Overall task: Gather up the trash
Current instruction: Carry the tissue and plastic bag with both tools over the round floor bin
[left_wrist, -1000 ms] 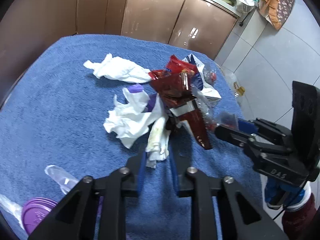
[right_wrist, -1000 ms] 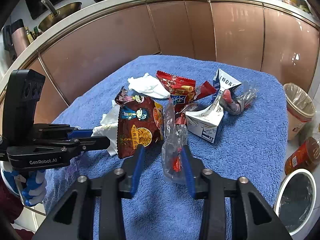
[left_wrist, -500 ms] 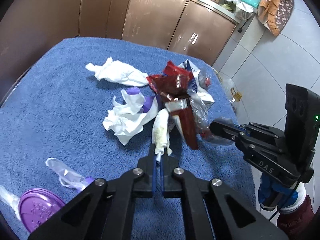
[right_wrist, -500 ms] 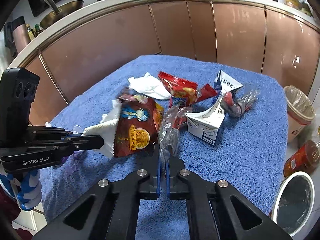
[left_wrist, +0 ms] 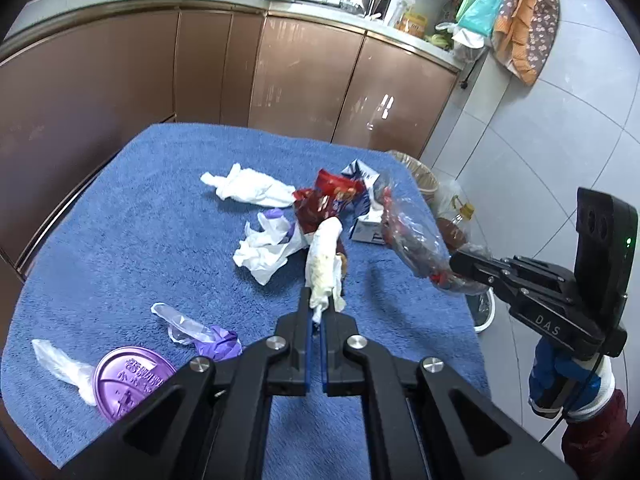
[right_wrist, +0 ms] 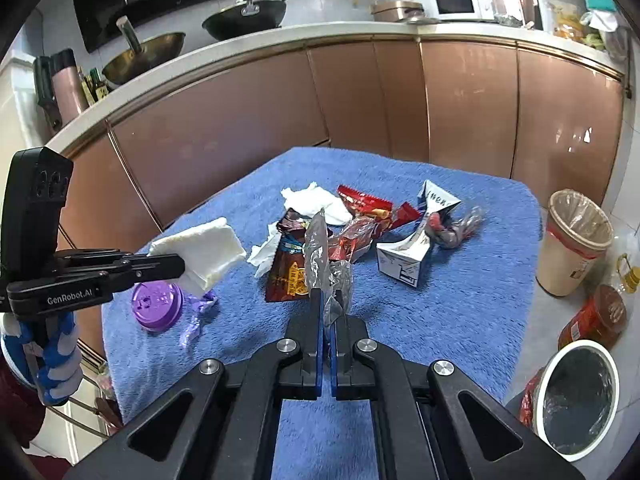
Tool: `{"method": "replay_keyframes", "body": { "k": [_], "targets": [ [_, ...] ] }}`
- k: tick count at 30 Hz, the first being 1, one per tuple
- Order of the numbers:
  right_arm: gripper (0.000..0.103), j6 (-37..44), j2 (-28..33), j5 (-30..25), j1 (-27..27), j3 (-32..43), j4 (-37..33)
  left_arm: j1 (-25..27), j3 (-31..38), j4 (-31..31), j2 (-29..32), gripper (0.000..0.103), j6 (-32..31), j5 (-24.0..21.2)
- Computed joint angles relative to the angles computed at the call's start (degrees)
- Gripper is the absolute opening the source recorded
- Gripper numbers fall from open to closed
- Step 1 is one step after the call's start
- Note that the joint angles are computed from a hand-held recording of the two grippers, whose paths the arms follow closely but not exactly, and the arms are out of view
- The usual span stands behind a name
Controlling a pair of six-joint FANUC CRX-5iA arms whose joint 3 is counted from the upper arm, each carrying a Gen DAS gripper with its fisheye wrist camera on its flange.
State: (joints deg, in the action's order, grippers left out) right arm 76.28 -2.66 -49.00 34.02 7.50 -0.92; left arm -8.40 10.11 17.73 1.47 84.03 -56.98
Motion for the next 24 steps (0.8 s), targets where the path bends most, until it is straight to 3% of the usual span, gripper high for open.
{"method": "replay_keyframes", "body": {
  "k": [7,13,18,22,24],
  "targets": [
    [0.002,-3.5,-5.1,1.6,-1.2,-4.4,3.4,-2.9,3.8,0.0,1.6,0.002,-0.6,-0.9],
    [0.002,-8.9,-9.6,2.2,-5.3,-9.1,9.0,-8.6,12.2,0.4,8.1,0.002,-2.3,-2.6],
    [0.002,-12.8,-11.3,1.7,-10.2,-12.3,13.1,-14.4,23.6,-0.2,17.2,0.002,-3.6,-6.2],
    [0.002,-14.5,-10.7,1.4,-15.0,-14.0,15.2,-18.2,36.1,-0.3,26.7,0.002,-3.9,-11.2],
    [0.002,-14.6,-9.8,1.3,-17.0,-14.1,15.3,-20.3,46.0,-0.9,33.7,0.002,-3.2,-15.1]
  ]
}}
